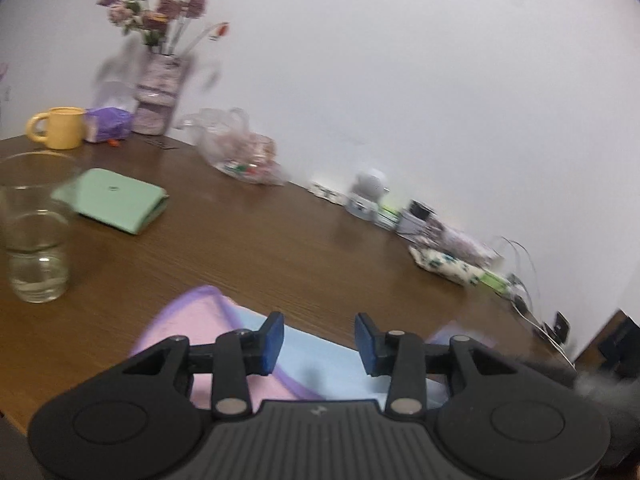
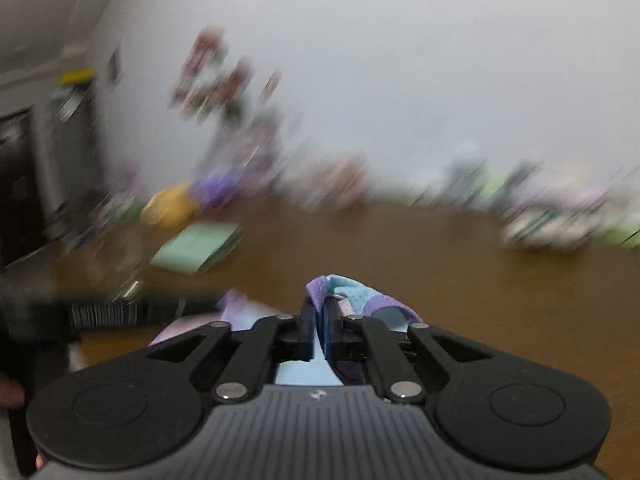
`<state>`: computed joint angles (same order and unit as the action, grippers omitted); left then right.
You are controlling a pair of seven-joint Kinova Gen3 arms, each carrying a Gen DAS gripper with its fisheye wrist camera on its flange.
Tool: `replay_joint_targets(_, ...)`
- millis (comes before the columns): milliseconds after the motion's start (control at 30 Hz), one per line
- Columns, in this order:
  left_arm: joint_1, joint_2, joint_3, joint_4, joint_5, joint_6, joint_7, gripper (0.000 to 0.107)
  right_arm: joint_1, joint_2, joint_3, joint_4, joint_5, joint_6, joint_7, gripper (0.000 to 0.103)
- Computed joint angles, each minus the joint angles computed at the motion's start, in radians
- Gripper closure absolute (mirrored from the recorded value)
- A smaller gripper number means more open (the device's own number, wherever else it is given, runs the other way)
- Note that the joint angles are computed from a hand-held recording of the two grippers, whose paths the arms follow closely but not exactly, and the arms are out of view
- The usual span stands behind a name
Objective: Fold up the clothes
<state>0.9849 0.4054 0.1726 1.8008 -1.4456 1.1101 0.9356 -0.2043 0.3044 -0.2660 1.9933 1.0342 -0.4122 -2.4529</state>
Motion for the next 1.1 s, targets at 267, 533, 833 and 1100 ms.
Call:
replay_joint_targets(267, -0.005, 0.000, 0.003, 0.024, 0.006, -0.026, 0.032, 0.067, 0.030, -0.073, 0.072, 0.167, -0.156, -0.135, 0.189, 0.042)
replay_joint_targets(533, -0.104, -0.009, 0.063, 0.046, -0.143, -0.288, 0.012, 0.060, 0.205, -0.117, 0.175, 0.267, -0.025, -0.241, 0.077, 0.041)
replay_joint_targets(833, -0.082, 0.044, 0.016, -0.062, 0.006, -0.332, -0.253, 0.058, 0.240, -0.078, 0.204, 0.281, 0.309, -0.385, 0.145, 0.041)
replay_joint_targets(1100, -0.067, 0.064, -0.086, -0.089, 0.095, -0.443, -0.367, 0.099, 0.129, -0.040, 0.186, 0.229, 0.361, -0.218, 0.051, 0.093)
